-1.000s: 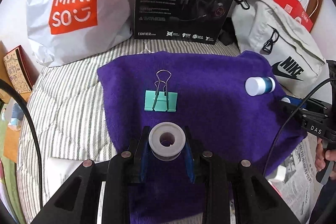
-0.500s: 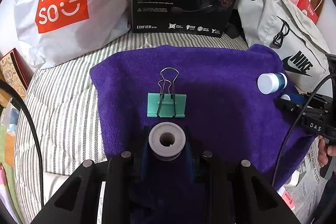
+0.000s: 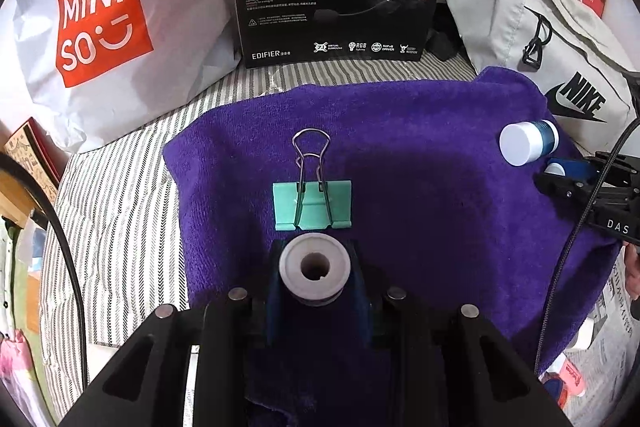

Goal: Organize rigid objects
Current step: 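Open the left tool beside the clip while the right tool releases the bulb beside the tube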

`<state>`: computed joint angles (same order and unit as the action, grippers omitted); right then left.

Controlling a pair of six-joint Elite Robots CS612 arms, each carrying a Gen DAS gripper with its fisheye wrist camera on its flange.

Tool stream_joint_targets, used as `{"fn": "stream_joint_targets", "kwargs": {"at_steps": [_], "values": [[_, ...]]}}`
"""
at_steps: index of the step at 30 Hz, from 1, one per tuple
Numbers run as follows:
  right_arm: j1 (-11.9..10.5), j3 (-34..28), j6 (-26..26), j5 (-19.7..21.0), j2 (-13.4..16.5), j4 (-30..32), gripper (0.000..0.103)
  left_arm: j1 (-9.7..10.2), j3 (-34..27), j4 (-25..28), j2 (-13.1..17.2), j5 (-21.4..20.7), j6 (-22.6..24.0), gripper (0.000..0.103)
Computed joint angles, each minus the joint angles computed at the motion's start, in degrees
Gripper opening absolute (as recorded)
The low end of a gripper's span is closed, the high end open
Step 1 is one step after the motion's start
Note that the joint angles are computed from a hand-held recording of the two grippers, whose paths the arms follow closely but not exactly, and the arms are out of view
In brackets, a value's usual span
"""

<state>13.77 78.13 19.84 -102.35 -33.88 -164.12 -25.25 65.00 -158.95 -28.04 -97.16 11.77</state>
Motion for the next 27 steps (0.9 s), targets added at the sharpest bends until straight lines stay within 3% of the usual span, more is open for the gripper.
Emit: {"fn": "stream_joint_targets", "kwargs": {"at_steps": [3,9,17,27], "values": [[-0.1,0.7,-0.8,1.8,-0.4,-0.6,0.054,-0.12,0.9,-0.3,-0.4,0.3,0.4,0.041],[0.8,1.4,-1.3,0.2,-1.2,1.6,0.058,-0.73,3.2,-0.8,-1.6,1.4,1.3,0.055],[1.4,5.9,0.9,0.2,-4.3,-0.2,0.058,-0.48,6.4,-1.4,-3.8,1.8,-1.1,0.055],[3.0,11.2,6.3,0.2,-7.1,-3.8,0.062,0.27,17.6,-9.8,-10.0,-0.3,-1.7,0.055]]}}
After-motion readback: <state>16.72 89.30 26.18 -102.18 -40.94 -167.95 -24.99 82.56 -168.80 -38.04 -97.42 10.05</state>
